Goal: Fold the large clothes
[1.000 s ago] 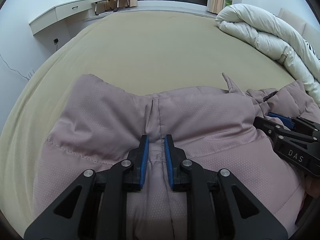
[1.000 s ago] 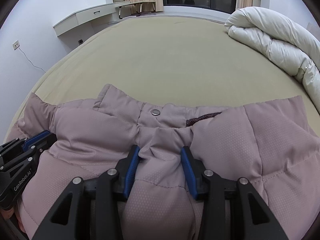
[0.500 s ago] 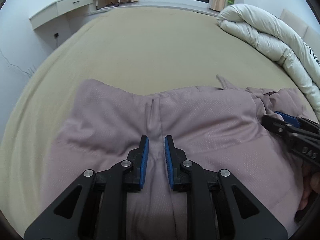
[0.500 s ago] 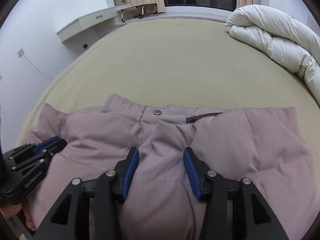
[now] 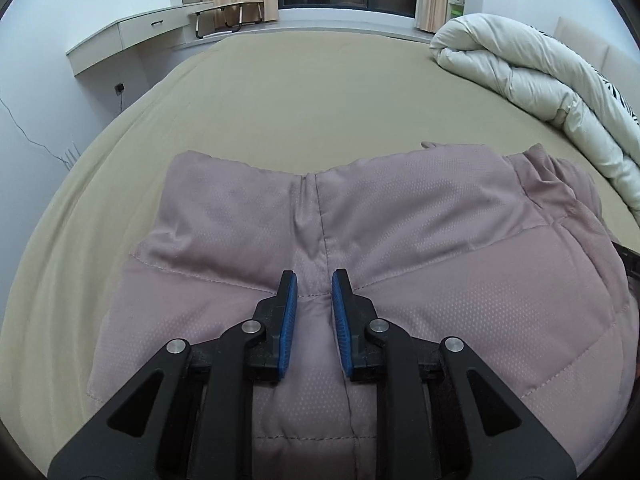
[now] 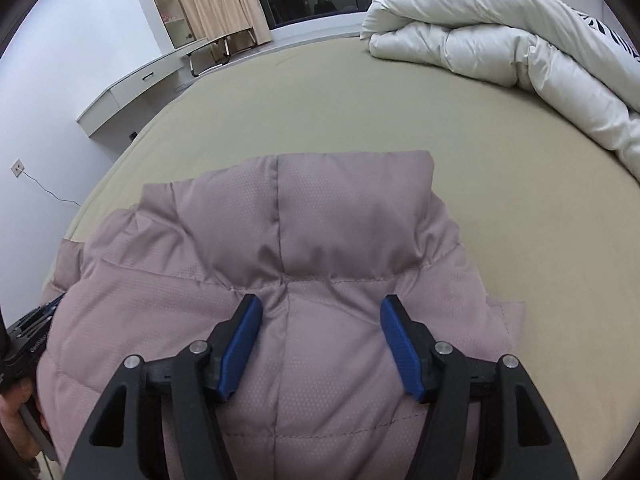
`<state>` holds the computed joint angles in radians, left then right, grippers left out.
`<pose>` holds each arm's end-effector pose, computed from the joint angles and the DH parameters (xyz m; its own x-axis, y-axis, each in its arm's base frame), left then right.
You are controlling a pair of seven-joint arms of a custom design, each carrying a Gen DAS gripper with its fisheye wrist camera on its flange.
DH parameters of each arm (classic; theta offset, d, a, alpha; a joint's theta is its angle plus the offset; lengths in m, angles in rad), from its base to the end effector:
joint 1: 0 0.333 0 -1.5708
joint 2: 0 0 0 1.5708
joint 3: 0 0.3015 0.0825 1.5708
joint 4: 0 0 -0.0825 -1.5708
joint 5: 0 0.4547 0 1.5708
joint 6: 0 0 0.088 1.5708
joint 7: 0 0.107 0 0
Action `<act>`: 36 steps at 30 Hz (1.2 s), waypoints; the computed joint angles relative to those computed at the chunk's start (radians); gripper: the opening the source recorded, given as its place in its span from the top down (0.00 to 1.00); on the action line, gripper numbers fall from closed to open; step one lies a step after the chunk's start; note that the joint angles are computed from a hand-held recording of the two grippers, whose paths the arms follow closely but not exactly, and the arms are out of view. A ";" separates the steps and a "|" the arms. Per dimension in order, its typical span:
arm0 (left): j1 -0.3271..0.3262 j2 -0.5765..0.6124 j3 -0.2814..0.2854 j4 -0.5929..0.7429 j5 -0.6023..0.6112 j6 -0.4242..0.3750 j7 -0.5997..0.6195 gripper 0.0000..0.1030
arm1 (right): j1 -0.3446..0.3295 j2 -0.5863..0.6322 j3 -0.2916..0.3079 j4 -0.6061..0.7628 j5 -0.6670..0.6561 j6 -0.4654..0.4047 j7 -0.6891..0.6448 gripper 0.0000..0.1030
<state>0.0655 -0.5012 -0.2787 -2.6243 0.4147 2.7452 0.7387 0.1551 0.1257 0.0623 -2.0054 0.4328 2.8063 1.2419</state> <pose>0.4785 -0.1154 0.4192 0.2617 -0.9648 0.0246 -0.7363 -0.2161 -0.6412 0.6704 0.1265 0.4178 0.2378 -0.9570 -0.1659 -0.7675 -0.0805 -0.6360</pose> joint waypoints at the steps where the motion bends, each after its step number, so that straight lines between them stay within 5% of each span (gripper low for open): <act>1: 0.002 0.005 0.004 -0.004 -0.002 0.017 -0.004 0.82 | 0.000 0.006 0.004 -0.004 0.010 0.021 -0.008 0.36; 6: 0.029 0.011 -0.009 -0.031 0.005 0.072 -0.028 0.82 | -0.049 0.025 0.050 0.006 0.268 0.023 -0.208 0.36; 16: 0.046 0.019 0.018 -0.077 -0.028 0.191 0.005 0.82 | -0.044 0.041 0.061 0.008 0.414 0.082 -0.340 0.36; 18: -0.009 0.000 0.069 -0.073 -0.088 0.144 0.077 0.82 | -0.032 0.031 0.050 -0.002 0.373 0.085 -0.304 0.35; 20: -0.068 -0.068 0.109 -0.076 -0.143 0.043 0.174 0.82 | -0.005 -0.007 0.018 -0.034 0.146 0.071 -0.112 0.35; 22: -0.071 -0.180 0.091 -0.119 -0.157 -0.005 0.201 0.82 | 0.053 -0.086 -0.035 -0.094 0.059 0.060 -0.012 0.35; 25: -0.045 -0.331 0.035 -0.196 -0.148 -0.026 0.164 0.82 | 0.080 -0.217 0.002 -0.186 0.281 0.080 -0.244 0.35; 27: -0.047 -0.350 0.024 -0.211 -0.150 -0.060 0.171 0.82 | 0.123 -0.263 0.003 -0.221 0.242 0.079 -0.273 0.32; 32: -0.029 -0.328 -0.033 -0.228 -0.112 -0.072 0.147 0.81 | 0.115 -0.185 0.056 -0.183 -0.237 0.033 0.041 0.20; 36: -0.037 -0.304 -0.021 -0.240 -0.106 -0.042 0.125 0.81 | 0.132 -0.137 0.034 -0.220 -0.348 0.182 0.122 0.10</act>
<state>0.0287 -0.8054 -0.2993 -2.8643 0.3091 2.7029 0.8641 0.2869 -0.0109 0.0964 -2.2258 0.0845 2.9885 1.3639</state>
